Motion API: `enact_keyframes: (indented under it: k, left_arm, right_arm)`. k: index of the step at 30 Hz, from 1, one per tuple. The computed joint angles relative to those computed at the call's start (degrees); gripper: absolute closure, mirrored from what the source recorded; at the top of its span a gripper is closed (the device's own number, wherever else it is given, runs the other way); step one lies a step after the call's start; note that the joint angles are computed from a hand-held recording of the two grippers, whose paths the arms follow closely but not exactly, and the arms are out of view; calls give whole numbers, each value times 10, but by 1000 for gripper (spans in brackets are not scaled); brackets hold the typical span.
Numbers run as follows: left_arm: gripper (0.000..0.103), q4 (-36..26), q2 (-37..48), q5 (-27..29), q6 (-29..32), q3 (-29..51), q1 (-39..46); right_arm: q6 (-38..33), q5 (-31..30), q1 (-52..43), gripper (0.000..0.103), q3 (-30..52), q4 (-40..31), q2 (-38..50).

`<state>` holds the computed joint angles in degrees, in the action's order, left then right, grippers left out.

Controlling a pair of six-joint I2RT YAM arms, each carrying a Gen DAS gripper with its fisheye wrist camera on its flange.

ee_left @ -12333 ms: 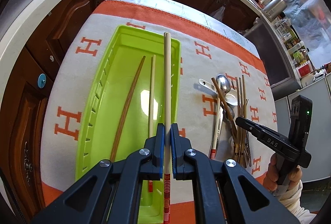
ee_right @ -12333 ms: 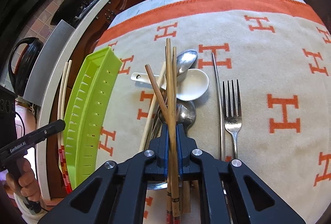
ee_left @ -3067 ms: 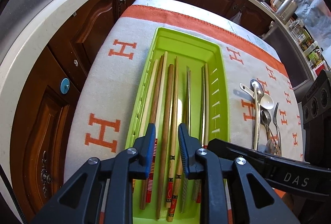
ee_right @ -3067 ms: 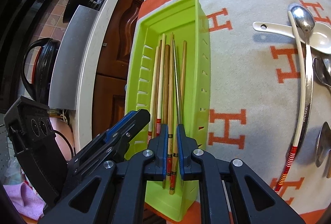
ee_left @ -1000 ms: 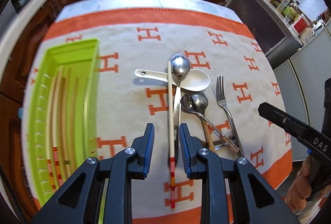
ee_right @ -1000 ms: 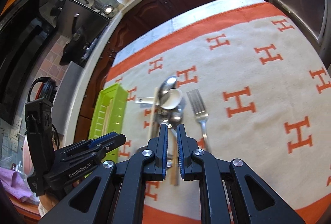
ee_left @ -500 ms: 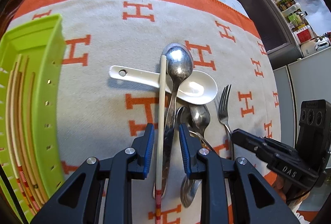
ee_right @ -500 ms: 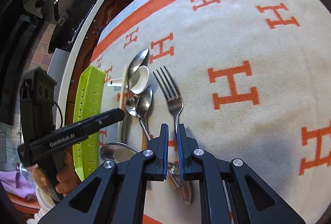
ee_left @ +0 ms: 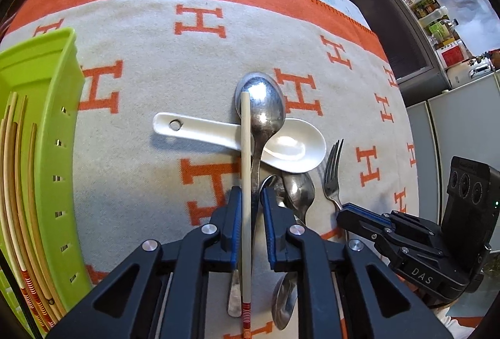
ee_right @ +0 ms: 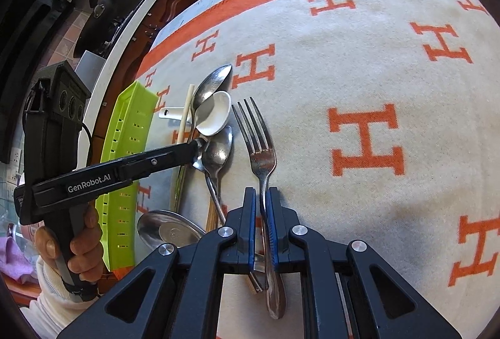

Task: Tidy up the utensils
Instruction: 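Grasp a red-tipped white chopstick with the left gripper while the right gripper grasps a fork, then lift the chopstick and fork and carry both over the green tray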

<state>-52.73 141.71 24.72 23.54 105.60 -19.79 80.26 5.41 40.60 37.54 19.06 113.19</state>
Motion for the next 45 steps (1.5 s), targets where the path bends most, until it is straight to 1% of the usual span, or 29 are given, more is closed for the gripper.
enact_keyframes:
  k: [3, 4, 7, 10, 13, 20, 23, 30, 34, 36, 39, 43, 45]
  left_arm:
    - [95, 10, -13, -4, 5, -15, 12]
    - [97, 11, -16, -2, 7, -18, 16]
    - [99, 16, -31, 9, 5, -31, 26]
    - [99, 38, -51, 4, 8, -59, 31]
    - [99, 47, -51, -10, 3, -69, 29]
    - [99, 71, -65, -25, 6, -102, 24]
    - [99, 79, -72, -37, 9, -112, 24]
    - [99, 67, -73, -34, 17, -107, 45]
    - [99, 56, -58, -35, 18, -95, 49]
    - [93, 59, -57, -30, 17, -97, 49]
    - [88, 64, -60, -29, 19, -102, 47]
    - [86, 98, -79, -47, 24, -134, 34]
    - [86, 113, -88, -53, 22, -147, 31]
  right_arm:
    - [-2, 4, 4, 97, -8, -3, -7]
    - [-4, 6, 5, 97, -8, -4, -7]
    - [-7, 15, 9, 98, -2, -13, -6]
    - [-10, 29, 19, 98, 11, -38, -7]
    - [-15, 39, 26, 98, 26, -64, -5]
    - [-35, 44, 30, 98, 67, -126, 0]
    - [-36, 46, 33, 98, 74, -139, 1]
    - [-35, 45, 30, 98, 75, -140, 2]
    - [-38, 44, 28, 98, 79, -148, 4]
    - [-37, 46, 28, 98, 81, -151, 4]
    - [-35, 54, 32, 98, 90, -164, 8]
    - [-49, 74, 42, 98, 129, -217, 23]
    - [-62, 89, 48, 98, 160, -257, 36]
